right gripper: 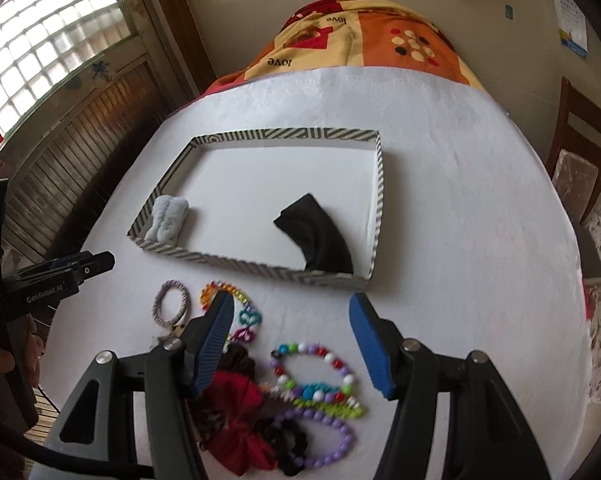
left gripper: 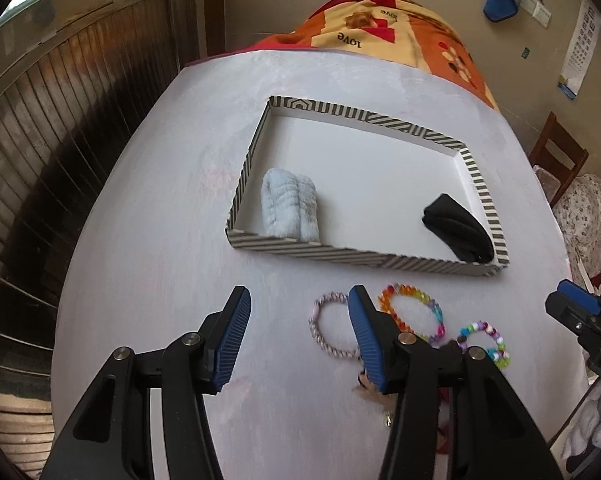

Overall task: Organize jewelry
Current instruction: 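Withdraw both tools from the tray back over the jewelry pile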

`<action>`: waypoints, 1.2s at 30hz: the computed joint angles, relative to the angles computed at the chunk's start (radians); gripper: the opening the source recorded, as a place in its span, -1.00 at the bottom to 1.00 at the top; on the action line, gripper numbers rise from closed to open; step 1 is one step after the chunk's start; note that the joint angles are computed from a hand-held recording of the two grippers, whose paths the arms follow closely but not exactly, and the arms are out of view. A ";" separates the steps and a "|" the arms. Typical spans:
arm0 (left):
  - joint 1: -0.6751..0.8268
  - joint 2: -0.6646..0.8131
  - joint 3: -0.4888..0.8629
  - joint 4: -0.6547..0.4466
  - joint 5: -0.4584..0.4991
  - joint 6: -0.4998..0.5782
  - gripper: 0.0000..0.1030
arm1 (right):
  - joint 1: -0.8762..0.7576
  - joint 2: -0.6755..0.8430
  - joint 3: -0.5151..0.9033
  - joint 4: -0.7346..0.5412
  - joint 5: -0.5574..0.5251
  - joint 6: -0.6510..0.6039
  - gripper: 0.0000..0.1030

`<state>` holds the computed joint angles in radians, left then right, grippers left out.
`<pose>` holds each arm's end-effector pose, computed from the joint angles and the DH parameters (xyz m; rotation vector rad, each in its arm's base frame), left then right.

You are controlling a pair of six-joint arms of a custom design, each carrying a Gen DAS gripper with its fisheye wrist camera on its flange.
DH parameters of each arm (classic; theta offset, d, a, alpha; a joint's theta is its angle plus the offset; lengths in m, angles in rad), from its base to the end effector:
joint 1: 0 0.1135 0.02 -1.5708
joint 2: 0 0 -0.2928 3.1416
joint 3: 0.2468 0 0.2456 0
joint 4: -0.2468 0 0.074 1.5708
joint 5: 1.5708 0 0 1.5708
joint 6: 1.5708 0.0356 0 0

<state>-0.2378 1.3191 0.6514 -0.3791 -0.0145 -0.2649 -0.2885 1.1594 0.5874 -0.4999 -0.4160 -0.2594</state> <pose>0.2198 -0.0528 0.2018 -0.0407 2.6259 -0.1567 0.1830 -0.0393 0.2098 -0.0993 2.5354 0.3402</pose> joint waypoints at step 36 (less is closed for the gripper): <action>-0.051 -0.160 -0.097 -0.076 0.013 0.012 -0.16 | -0.034 -0.209 -0.056 -0.174 0.020 -0.047 0.31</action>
<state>-0.2883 1.1593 0.5547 -0.4553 -0.0017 -0.2525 -0.3229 0.9501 0.5314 -0.6742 -0.3956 -0.3063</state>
